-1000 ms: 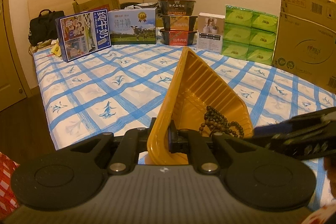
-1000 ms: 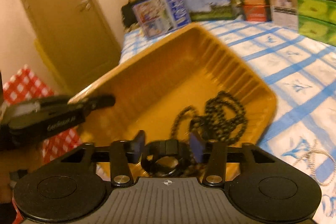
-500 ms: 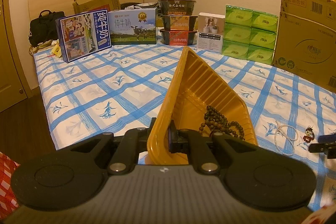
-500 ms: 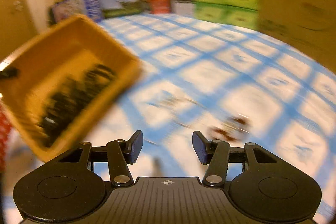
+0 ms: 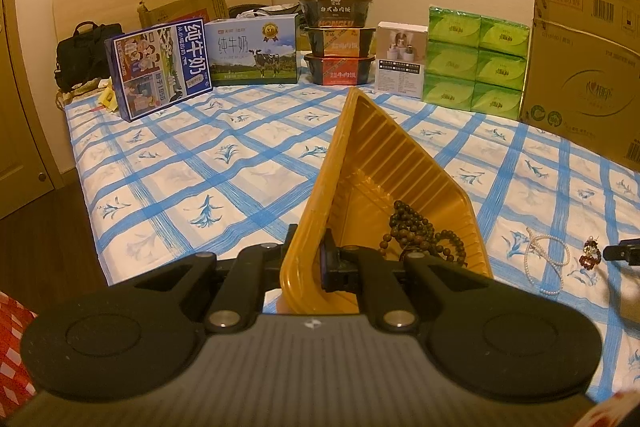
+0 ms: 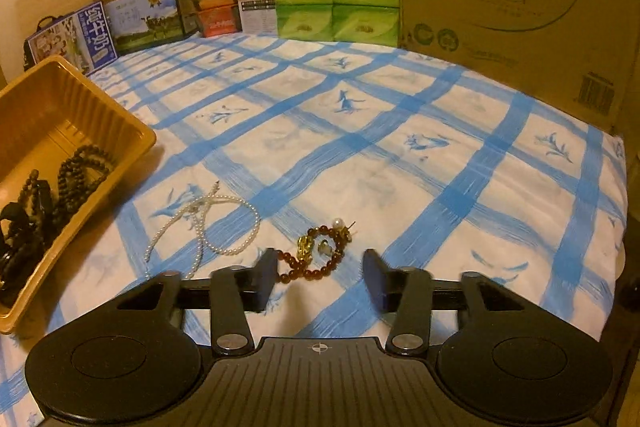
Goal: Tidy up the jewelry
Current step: 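Grasp the red bead bracelet with the right gripper and lift it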
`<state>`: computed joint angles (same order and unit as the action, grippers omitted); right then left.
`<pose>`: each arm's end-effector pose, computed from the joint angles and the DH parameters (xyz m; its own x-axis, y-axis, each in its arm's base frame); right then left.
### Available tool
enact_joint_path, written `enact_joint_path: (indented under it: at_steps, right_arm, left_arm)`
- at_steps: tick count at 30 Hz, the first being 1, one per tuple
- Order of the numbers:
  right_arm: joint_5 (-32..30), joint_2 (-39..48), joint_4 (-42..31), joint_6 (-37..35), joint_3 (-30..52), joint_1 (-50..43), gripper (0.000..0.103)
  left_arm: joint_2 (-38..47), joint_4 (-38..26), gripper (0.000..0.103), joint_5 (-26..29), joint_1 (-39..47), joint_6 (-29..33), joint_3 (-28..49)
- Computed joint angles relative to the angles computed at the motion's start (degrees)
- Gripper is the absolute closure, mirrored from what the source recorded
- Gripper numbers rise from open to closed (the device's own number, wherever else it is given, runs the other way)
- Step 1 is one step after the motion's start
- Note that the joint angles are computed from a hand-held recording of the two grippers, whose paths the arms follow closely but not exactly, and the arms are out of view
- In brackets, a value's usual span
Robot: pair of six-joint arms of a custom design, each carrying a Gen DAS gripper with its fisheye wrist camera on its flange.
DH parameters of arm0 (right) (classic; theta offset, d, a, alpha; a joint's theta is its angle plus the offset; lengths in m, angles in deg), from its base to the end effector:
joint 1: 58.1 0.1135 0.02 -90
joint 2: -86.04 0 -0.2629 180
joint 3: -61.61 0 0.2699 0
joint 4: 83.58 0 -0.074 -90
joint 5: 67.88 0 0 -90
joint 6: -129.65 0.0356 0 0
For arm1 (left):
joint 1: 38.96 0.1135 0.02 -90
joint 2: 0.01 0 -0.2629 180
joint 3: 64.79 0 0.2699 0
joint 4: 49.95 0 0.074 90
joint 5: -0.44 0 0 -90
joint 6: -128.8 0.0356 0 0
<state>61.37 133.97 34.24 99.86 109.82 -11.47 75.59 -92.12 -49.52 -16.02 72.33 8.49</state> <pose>0.1273 0.1020 0.2204 -0.6119 0.3309 -0.7184 0.3477 0.9283 0.1315 0.2820 0.0945 0.2863 -0.4694 0.2606 -0.8437 0.4600 0.8877 0.0182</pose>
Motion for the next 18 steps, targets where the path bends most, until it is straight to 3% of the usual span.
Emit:
enact_joint_path:
  at_steps: [3,9,12,15,18]
  right_arm:
    - [-1.5,1.0,3.0,-3.4,-0.8,-2.9,0.075]
    - [-6.3,4.5,7.0,-6.9,-1.7,-8.9,0.076]
    - [-5.4,5.2,7.5,-6.2,-2.1,-8.3,0.077]
    - [-5.6,4.8,7.5,-5.9,-2.3,-7.4,0.098]
    - [-5.0,4.9,6.0,-5.3,-1.4,-5.4,0.099]
  left_arm:
    - [-0.1,0.0,0.096,-0.1,-0.2,-0.2,0.0]
    - [-0.1,0.1,0.096,-0.2,-0.2,-0.3,0.0]
    - [-0.2,0.1,0.096,-0.1,-0.1,-0.2,-0.1]
    - [-0.2,-0.1,0.096,-0.1,-0.2,-0.2,0.0]
    - [-0.2,0.0,0.095,-0.2,-0.2,-0.1,0.0]
